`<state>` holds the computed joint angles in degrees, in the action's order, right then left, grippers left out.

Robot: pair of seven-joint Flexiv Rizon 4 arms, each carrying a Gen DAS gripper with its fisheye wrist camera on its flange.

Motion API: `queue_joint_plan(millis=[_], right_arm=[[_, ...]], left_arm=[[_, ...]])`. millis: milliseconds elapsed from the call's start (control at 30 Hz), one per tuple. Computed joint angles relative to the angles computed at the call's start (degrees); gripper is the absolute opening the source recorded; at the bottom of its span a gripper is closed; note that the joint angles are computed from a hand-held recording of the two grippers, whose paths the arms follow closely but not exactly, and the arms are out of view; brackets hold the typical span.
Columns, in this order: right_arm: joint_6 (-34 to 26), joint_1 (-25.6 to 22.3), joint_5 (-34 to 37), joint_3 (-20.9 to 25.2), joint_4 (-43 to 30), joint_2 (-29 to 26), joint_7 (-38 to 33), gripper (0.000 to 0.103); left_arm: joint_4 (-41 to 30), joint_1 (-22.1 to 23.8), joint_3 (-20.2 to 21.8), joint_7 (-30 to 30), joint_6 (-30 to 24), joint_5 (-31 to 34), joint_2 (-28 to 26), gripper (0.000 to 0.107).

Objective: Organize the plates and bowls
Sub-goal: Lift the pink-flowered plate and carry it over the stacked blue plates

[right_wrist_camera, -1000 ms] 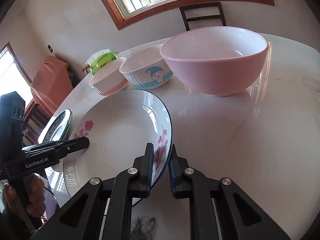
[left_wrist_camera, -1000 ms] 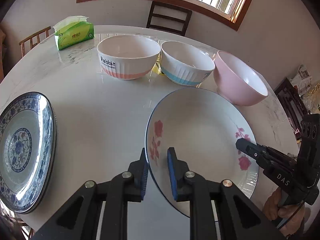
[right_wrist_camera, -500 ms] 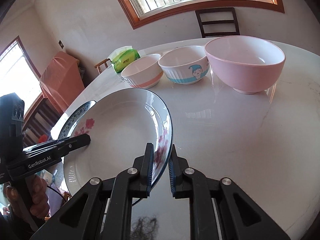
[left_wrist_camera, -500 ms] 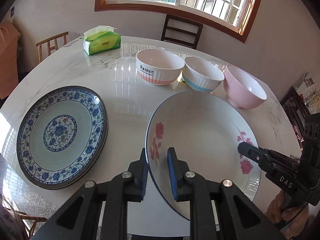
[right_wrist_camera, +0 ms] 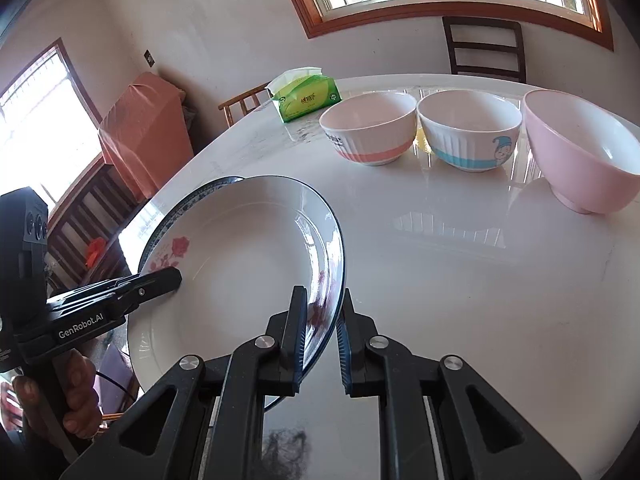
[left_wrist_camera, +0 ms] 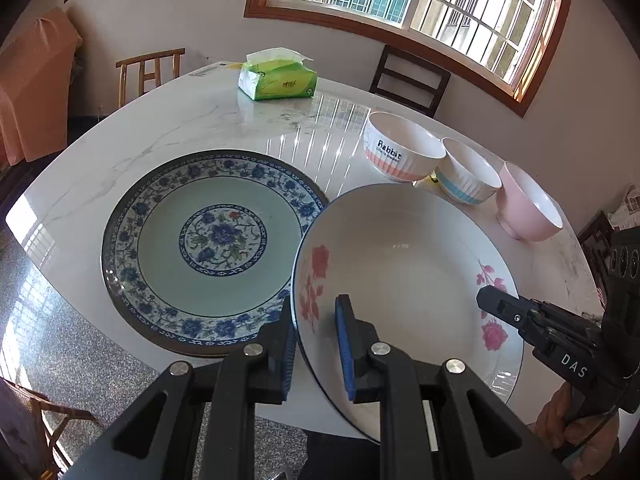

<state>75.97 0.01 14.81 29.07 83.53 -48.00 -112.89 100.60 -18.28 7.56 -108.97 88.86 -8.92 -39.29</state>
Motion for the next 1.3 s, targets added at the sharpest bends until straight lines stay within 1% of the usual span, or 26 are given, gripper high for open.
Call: queue_joint_plan(millis=[200, 467, 933, 1233, 1300], right_arm=[[-1.4, 2.8, -1.5, -0.7, -1.5, -0.8, 0.0, 0.014], [-3.5, 6.4, -3.1, -1.8, -5.1, -2.4, 0.0, 0.015], [-8.7, 11.3, -3.1, -3.6, -14.0, -6.7, 0.3, 0.015], [-9.7, 13.2, -2.7, -4.9, -17.8, -8.8, -0.1, 0.015], [-9.5, 13.7, -2.9, -5.1, -18.4, -9.4, -0.6, 0.015]], left_arm=[[4.8, 3.2, -1.6, -0.5, 2.8, -1.5, 2.0, 0.019], [7.3, 3.8, 0.4, -0.9, 4.4, -3.0, 3.2, 0.019], [5.5, 4.2, 4.0, -2.1, 2.9, -3.8, 2.1, 0.019], [3.6, 6.2, 3.4, -2.1, 2.0, -3.5, 0.7, 0.019], [3.0, 5.8, 4.1, -2.3, 1.6, -3.4, 0.2, 0.019]])
